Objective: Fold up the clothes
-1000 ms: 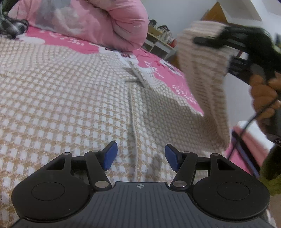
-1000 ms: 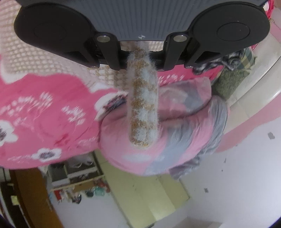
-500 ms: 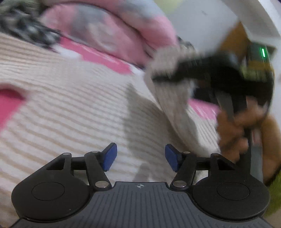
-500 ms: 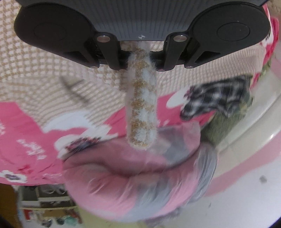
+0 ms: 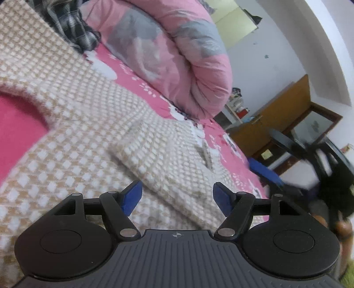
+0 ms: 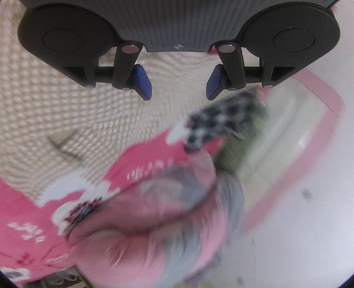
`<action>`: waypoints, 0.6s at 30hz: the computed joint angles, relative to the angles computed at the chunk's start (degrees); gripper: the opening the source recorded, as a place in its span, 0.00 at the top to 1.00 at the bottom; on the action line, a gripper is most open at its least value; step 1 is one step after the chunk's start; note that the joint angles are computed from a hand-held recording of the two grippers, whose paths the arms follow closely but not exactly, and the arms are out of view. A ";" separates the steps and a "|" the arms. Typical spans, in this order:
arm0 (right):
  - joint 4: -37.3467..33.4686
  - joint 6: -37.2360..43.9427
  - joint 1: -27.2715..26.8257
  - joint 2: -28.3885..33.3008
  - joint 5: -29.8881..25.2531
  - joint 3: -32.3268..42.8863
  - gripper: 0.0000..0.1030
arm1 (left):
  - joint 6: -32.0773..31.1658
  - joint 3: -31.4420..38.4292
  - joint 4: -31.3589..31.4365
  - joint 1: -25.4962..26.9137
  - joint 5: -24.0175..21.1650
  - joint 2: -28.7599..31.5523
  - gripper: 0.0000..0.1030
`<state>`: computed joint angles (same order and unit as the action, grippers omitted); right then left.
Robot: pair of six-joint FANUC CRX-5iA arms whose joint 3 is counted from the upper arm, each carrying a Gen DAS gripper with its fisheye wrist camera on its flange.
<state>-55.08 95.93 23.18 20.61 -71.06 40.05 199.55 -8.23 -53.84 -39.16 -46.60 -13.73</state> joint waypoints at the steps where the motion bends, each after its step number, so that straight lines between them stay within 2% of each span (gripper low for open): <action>1: -1.61 0.05 -2.09 -1.85 0.78 -2.35 0.43 | -0.17 0.20 0.05 0.01 -0.39 0.26 0.31; 4: -2.92 -1.53 -8.09 -9.46 6.89 -12.82 0.43 | -0.40 0.82 0.19 0.51 -1.57 1.26 0.31; 6: 0.02 -4.29 -10.45 -15.10 13.83 -21.08 0.44 | 1.86 1.59 -1.97 -0.81 -3.90 2.52 0.31; 9: 4.22 -9.49 -13.05 -19.36 19.53 -28.81 0.50 | 0.73 3.96 -3.40 -1.88 -7.78 5.59 0.34; 11: 5.44 -11.90 -14.05 -19.72 19.65 -30.83 0.61 | -0.33 5.55 -2.77 -1.62 -9.68 7.08 0.37; 13: 4.39 -9.70 -14.44 -19.71 18.93 -31.93 0.65 | 0.95 6.64 -2.81 -1.73 -11.80 7.81 0.42; 17: 4.72 -2.39 -12.44 -19.76 19.73 -33.64 0.66 | -1.21 10.83 0.10 -0.36 -17.58 10.93 0.64; 18: 6.42 -1.52 -11.21 -20.18 21.08 -34.57 0.66 | -2.61 12.12 0.90 0.08 -18.91 11.86 0.65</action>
<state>-48.65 94.42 11.96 0.43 -49.98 5.48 196.94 3.89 -52.94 -39.08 -65.50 -1.87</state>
